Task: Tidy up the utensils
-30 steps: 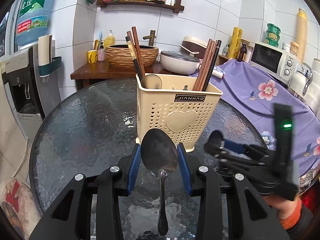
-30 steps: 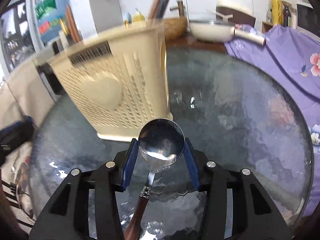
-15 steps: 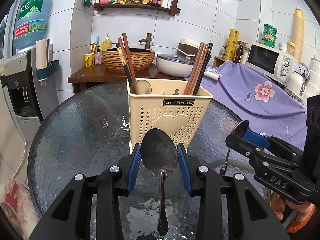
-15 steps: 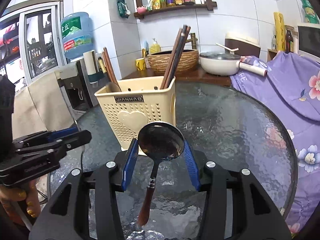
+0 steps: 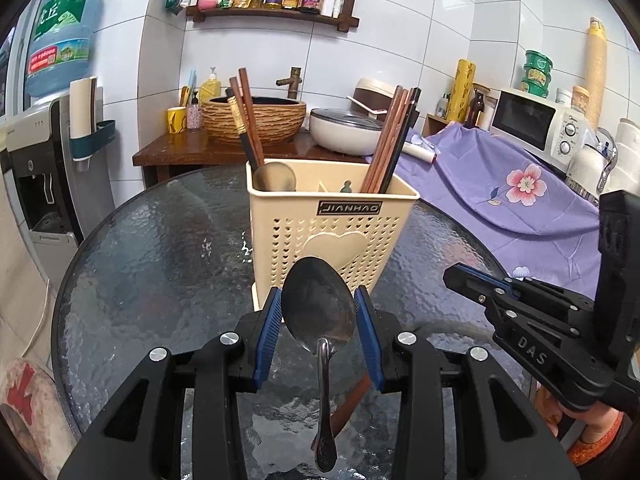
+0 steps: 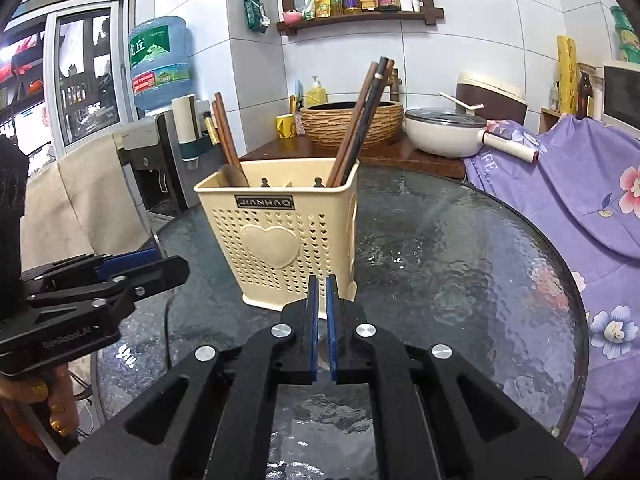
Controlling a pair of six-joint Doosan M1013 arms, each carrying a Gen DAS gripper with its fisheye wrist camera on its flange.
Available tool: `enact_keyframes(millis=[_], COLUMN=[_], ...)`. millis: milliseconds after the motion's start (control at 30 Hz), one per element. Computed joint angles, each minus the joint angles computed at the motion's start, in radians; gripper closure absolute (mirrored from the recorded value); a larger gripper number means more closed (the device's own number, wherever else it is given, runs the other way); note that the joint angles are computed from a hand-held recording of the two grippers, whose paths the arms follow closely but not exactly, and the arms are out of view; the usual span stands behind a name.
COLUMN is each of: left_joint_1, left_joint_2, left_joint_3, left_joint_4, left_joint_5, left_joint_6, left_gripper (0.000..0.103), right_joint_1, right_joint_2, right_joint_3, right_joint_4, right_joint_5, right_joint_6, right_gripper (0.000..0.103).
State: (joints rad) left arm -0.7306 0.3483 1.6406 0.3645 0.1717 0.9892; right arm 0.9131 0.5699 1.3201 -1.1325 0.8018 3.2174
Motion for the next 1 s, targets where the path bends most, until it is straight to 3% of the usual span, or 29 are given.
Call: enact_keyframes(millis=[100, 133, 167, 200, 233, 333, 567, 700, 833, 1000], left_joint_1=[0.001, 0.001, 0.001, 0.002, 0.002, 0.008, 0.013, 0.016, 0.017, 0.018], left_joint_2=[-0.003, -0.004, -0.006, -0.006, -0.007, -0.008, -0.004, -0.002, -0.001, 0.001], left_joint_3=[0.002, 0.004, 0.006, 0.007, 0.006, 0.007, 0.006, 0.007, 0.007, 0.005], left_joint_4=[0.018, 0.030, 0.041, 0.053, 0.069, 0.074, 0.015, -0.030, -0.048, -0.019], left_joint_5=[0.000, -0.001, -0.003, -0.004, -0.004, -0.004, 0.000, -0.002, -0.004, 0.000], left_joint_6=[-0.018, -0.029, -0.040, -0.053, -0.070, -0.080, -0.019, 0.021, 0.037, 0.004], left_gripper=[0.067, 0.067, 0.067, 0.067, 0.067, 0.067, 0.067, 0.067, 0.067, 0.067], right_joint_1=[-0.018, -0.022, -0.024, -0.025, -0.026, -0.031, -0.004, 0.009, -0.006, -0.030], right_joint_2=[0.000, -0.001, 0.001, 0.001, 0.004, -0.004, 0.018, 0.004, -0.004, 0.003], right_joint_3=[0.007, 0.013, 0.016, 0.018, 0.017, 0.038, 0.028, 0.058, 0.074, 0.076], right_joint_4=[0.066, 0.079, 0.093, 0.107, 0.141, 0.223, 0.345, 0.365, 0.452, 0.483], right_joint_5=[-0.028, -0.026, -0.011, 0.001, 0.023, 0.017, 0.110, 0.045, -0.094, -0.136], right_joint_6=[-0.010, 0.007, 0.018, 0.019, 0.020, 0.051, 0.025, 0.043, -0.015, -0.018], right_gripper=[0.098, 0.092, 0.084, 0.062, 0.049, 0.049, 0.049, 0.049, 0.049, 0.049])
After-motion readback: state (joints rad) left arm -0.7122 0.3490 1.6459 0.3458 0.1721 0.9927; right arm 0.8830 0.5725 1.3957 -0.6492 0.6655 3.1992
